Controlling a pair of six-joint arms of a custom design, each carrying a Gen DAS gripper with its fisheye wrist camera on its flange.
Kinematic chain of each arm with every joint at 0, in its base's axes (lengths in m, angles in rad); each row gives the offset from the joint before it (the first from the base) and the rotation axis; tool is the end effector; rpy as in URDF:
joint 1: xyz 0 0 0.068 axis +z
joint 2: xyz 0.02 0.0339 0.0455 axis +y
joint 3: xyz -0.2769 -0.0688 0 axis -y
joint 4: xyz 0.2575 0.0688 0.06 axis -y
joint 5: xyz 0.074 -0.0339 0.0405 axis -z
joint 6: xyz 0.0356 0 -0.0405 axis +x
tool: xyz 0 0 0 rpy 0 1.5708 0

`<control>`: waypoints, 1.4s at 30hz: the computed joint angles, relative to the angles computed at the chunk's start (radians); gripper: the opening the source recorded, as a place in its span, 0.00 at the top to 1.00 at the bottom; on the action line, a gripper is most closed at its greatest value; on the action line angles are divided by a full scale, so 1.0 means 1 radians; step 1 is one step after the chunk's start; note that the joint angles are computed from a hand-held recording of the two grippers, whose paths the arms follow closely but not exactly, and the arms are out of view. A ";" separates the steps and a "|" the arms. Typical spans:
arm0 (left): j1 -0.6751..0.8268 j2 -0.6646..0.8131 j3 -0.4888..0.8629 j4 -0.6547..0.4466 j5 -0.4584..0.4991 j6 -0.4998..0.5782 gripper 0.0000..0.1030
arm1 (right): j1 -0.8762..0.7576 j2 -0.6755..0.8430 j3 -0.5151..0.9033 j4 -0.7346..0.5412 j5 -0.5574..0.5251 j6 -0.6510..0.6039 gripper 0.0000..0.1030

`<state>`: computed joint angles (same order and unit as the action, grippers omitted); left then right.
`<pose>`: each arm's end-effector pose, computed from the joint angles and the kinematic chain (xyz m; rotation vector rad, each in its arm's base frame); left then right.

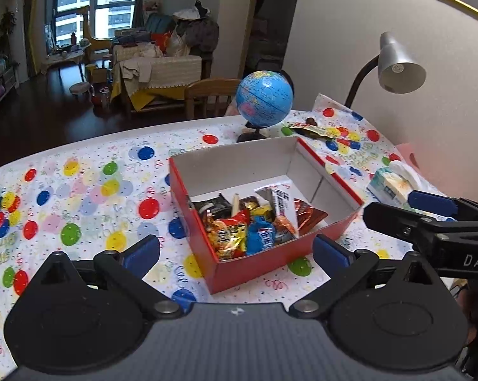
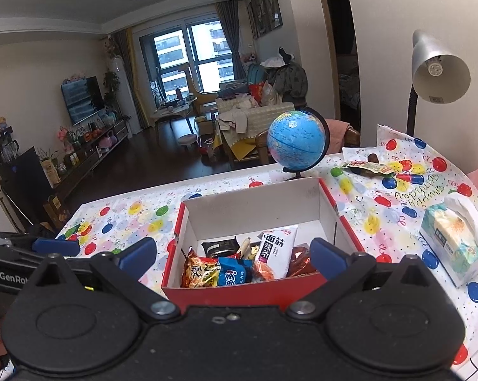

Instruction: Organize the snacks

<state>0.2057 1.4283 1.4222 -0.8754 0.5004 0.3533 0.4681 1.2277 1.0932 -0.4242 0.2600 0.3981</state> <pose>0.3025 0.0457 0.3648 0.3849 2.3076 -0.3416 0.2558 0.1191 0.3417 0.0790 2.1164 0.2406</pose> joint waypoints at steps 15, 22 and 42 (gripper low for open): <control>-0.008 -0.006 -0.009 0.018 -0.043 -0.019 0.00 | 0.008 -0.015 -0.024 -0.027 0.016 0.046 0.00; -0.012 0.001 -0.004 0.016 -0.040 -0.026 0.00 | 0.012 -0.012 -0.022 -0.027 0.025 0.050 0.00; -0.023 -0.005 -0.026 0.049 -0.043 -0.025 0.00 | 0.007 -0.003 -0.019 -0.027 0.026 0.053 0.00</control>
<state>0.1824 1.4236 1.3963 -0.8269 0.4569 0.3281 0.4751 1.2248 1.0740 -0.4511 0.2863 0.4514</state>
